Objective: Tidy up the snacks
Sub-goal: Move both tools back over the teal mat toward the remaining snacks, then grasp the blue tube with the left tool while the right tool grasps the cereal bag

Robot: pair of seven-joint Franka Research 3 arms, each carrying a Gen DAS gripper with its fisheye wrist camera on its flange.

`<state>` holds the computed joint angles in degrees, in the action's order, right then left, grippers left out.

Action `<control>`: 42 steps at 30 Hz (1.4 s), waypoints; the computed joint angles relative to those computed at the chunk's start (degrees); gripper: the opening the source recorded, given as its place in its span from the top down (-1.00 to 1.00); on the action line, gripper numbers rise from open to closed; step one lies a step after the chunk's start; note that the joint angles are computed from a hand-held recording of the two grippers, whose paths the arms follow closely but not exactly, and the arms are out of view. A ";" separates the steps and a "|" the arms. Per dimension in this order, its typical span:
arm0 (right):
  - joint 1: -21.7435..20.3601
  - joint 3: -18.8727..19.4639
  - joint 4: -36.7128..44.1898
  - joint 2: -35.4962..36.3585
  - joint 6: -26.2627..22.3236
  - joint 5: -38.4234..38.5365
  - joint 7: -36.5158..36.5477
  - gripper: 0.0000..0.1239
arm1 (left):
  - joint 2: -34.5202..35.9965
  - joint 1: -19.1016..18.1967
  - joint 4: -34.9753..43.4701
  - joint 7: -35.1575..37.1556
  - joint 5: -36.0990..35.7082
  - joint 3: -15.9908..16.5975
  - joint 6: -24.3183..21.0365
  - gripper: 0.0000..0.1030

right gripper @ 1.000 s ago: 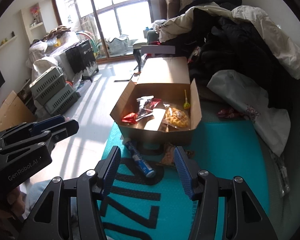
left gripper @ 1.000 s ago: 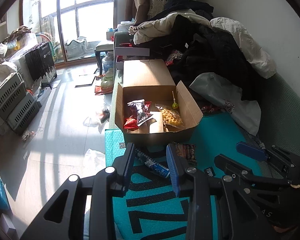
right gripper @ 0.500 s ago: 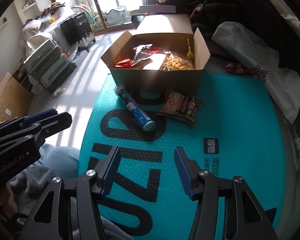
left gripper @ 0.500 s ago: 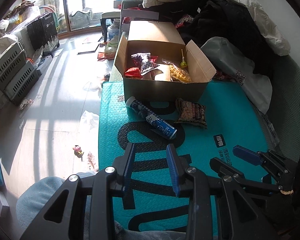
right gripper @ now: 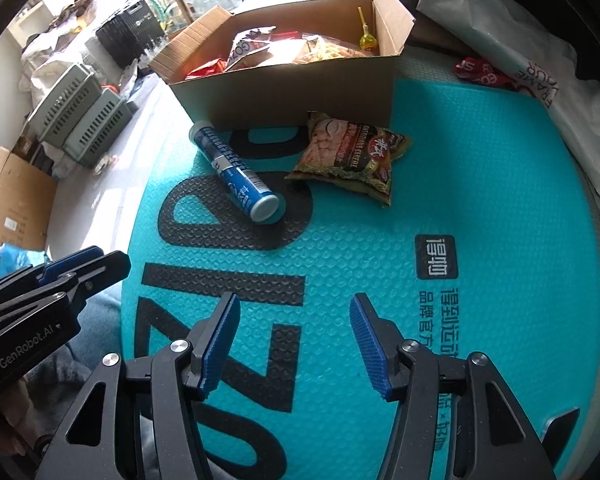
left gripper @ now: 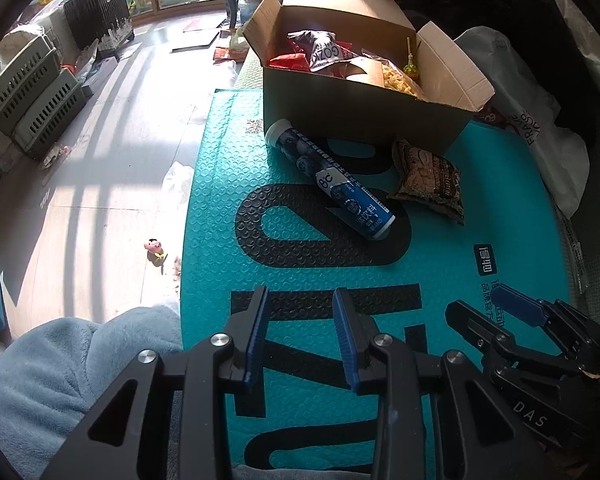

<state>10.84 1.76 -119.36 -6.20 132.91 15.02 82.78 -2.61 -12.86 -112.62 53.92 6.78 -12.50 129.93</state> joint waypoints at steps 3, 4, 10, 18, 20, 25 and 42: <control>-0.17 -0.28 1.29 1.41 -0.14 0.36 -0.62 -0.14 | 2.15 0.14 1.56 0.07 -1.02 0.16 0.42 0.39; -0.26 -0.38 1.78 1.91 -0.11 0.50 -0.76 -0.16 | 3.07 0.18 2.46 -0.05 -0.86 0.17 0.21 0.39; -0.92 -0.82 6.10 6.29 0.99 0.13 1.96 -0.50 | 7.73 0.46 6.97 0.09 -0.16 0.19 -0.75 0.39; -1.36 -1.51 13.19 13.08 1.85 -2.19 7.11 -0.66 | 11.54 1.26 10.68 -0.27 -1.61 0.46 -0.90 0.39; -1.45 -1.51 14.66 14.33 1.62 -1.91 7.50 -0.66 | 12.64 1.48 11.97 -0.46 -1.98 0.52 -0.80 0.39; -1.46 -1.70 17.26 16.75 1.68 -2.26 8.28 -0.66 | 15.56 1.76 15.43 -0.96 -2.98 0.40 -0.19 0.39; -1.67 -1.81 21.38 20.80 0.80 -2.78 8.68 -0.66 | 25.26 1.70 24.87 -5.65 -1.05 0.95 -3.70 0.11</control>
